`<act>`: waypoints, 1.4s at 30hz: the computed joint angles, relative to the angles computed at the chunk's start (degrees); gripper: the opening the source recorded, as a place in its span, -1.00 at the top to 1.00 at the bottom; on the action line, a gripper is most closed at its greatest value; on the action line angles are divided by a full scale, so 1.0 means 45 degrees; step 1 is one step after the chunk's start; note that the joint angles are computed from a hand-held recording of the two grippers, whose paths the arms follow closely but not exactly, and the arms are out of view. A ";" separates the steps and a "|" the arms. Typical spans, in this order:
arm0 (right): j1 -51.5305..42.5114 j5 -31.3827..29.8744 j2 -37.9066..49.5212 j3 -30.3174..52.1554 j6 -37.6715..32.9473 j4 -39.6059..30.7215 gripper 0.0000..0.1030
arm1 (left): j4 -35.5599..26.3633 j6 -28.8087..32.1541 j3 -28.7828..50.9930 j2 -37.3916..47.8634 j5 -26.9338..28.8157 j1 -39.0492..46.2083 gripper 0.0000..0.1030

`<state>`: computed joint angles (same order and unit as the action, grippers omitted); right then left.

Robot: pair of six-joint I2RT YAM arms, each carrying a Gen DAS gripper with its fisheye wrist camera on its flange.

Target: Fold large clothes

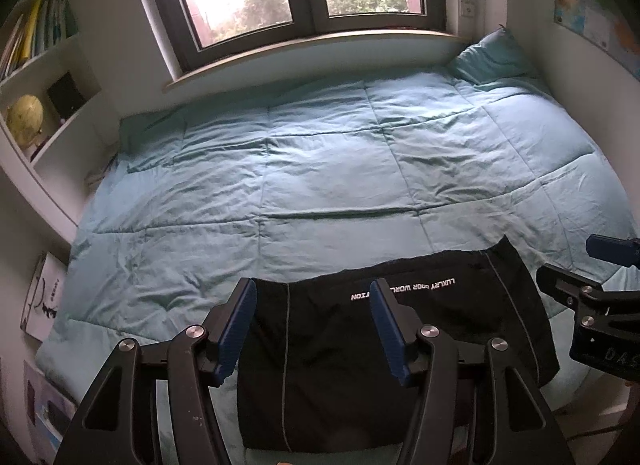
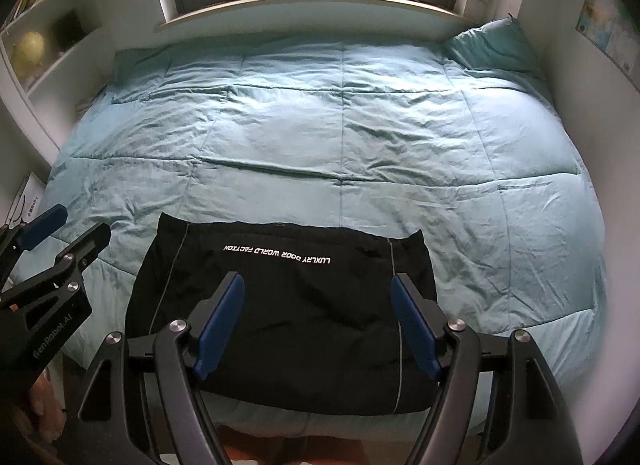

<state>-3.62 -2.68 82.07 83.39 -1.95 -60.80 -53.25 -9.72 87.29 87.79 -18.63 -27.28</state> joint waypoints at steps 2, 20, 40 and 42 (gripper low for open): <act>0.0056 0.0051 -0.0014 -0.0070 0.0039 -0.0016 -0.50 | -0.0016 -0.0003 -0.0036 0.0014 0.0115 0.0024 -0.18; -0.0081 -0.0232 0.0141 -0.0229 0.0128 0.0011 -0.50 | 0.0194 0.0034 -0.0252 -0.0064 0.0717 0.0168 -0.18; 0.0078 -0.0239 0.0688 -0.0032 -0.0056 0.0019 -0.50 | 0.0097 0.0017 0.0017 0.0436 0.0597 0.0296 -0.18; 0.0129 -0.0204 0.0703 -0.0093 -0.0015 0.0070 -0.50 | 0.0099 0.0002 -0.0010 0.0475 0.0675 0.0373 -0.18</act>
